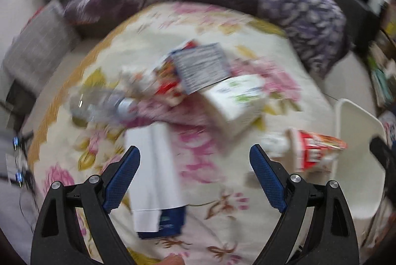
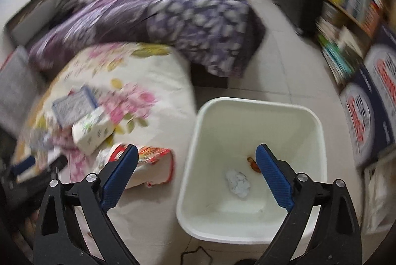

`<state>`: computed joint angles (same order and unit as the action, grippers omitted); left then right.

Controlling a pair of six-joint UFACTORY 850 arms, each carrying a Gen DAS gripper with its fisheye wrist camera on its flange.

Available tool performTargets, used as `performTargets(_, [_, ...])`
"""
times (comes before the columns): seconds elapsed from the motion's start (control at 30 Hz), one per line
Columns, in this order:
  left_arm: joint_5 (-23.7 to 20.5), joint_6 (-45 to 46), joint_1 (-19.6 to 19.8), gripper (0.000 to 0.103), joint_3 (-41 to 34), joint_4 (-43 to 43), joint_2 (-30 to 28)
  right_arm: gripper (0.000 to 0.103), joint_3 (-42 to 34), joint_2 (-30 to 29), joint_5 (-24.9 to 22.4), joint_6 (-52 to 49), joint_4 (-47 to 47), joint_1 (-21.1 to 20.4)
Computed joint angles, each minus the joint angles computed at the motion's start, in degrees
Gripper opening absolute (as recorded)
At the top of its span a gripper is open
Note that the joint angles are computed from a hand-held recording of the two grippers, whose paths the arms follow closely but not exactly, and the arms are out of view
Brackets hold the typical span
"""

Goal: Collect trash
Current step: 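Grasp the white carton with the left tool while the right tool grasps the red-white snack bag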

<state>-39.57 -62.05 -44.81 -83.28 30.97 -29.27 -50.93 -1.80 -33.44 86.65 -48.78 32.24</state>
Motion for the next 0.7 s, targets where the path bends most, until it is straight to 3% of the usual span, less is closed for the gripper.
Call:
performTargets(0.23, [-3.12, 8.05, 5.39, 0.087, 0.90, -12.61, -1.10, 0.096, -3.52, -5.06, 3.13, -20.54, -0.48, 3.76])
performTargets(0.37, [-2.79, 15.97, 8.37, 0.087, 1.66, -22.74, -1.15, 0.096, -5.91, -8.22, 3.43, -37.88, 7.82, 4.06])
performTargets(0.6, [-3.97, 25.68, 11.08, 0.087, 0.91, -33.49, -2.44, 0.096, -9.25, -13.35, -0.64, -45.02, 8.00, 4.66])
performTargets(0.7, [-4.01, 28.33, 11.63, 0.087, 0.88, -36.20, -2.92, 0.081, -10.47, -15.02, -0.93, -45.85, 8.98, 4.32])
